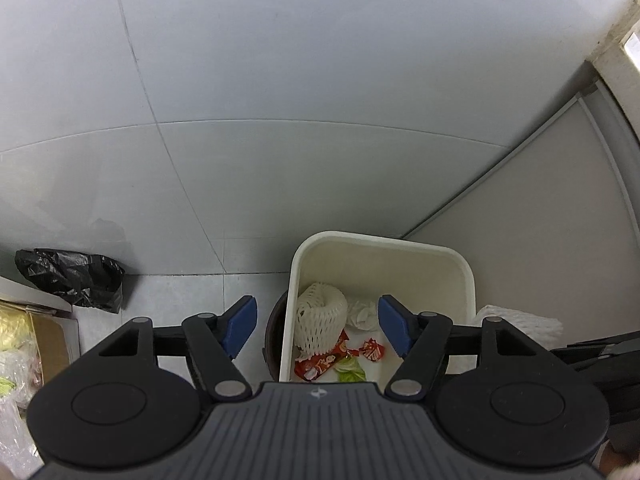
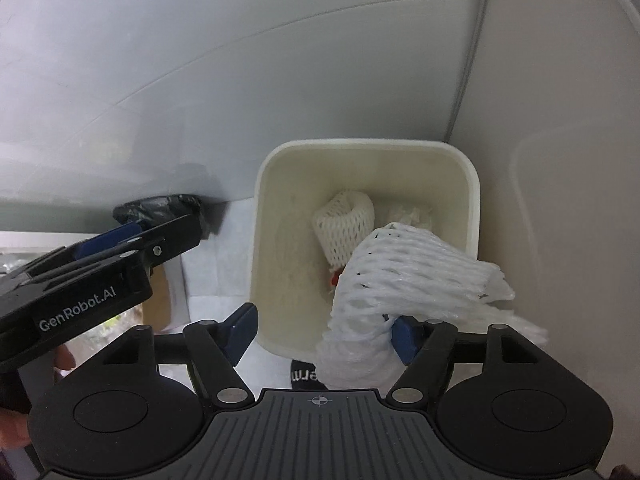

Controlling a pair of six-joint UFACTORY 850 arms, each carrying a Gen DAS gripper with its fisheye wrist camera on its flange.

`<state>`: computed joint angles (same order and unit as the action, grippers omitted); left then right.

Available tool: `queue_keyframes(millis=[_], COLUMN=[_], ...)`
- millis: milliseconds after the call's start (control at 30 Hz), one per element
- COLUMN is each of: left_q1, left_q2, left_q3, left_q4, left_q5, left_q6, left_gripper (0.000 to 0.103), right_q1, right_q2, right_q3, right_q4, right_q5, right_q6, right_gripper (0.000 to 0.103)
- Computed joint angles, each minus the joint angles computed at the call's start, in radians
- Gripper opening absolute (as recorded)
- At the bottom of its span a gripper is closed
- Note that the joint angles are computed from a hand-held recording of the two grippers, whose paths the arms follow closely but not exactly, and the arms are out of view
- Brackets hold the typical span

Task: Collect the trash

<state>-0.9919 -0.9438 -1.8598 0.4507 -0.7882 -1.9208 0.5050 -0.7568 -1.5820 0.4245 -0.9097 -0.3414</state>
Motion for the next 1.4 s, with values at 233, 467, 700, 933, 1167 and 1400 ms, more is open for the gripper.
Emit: queue_keyframes(millis=[233,467,700,933,1167,1400], left_q1=[-0.002,-0.005,-0.015,-0.046,-0.079,-0.064], left_q2=[0.004,0.015,0.061,0.078,0.063,0.019], left_q3=[0.021,0.041,0.112,0.146,0.122,0.056], left_q4=[0.016,0.024,0.053,0.040,0.122,0.274], left_q5=[0.011,0.006,0.023,0.073,0.179,0.297], left_q6=[-0.027,-0.069,-0.198,-0.268,-0.337,-0.306], left_gripper=[0.066,0.066,0.066,0.062,0.056,0.051], right_q1=[-0.019,-0.029,-0.036,-0.035,-0.037,-0.042], right_q2=[-0.001,-0.018,-0.037,-0.049,-0.053,-0.055], right_q3=[0.002,-0.010,-0.029,-0.047,-0.048,-0.045], right_q4=[0.068,0.107,0.116,0.118,0.144,0.169], right_q5=[-0.009,-0.029,-0.045,-0.056,-0.062,-0.077], right_q6=[-0.032,-0.028,0.000,0.026,0.023,0.016], right_gripper=[0.085,0.088,0.089,0.089,0.089,0.089])
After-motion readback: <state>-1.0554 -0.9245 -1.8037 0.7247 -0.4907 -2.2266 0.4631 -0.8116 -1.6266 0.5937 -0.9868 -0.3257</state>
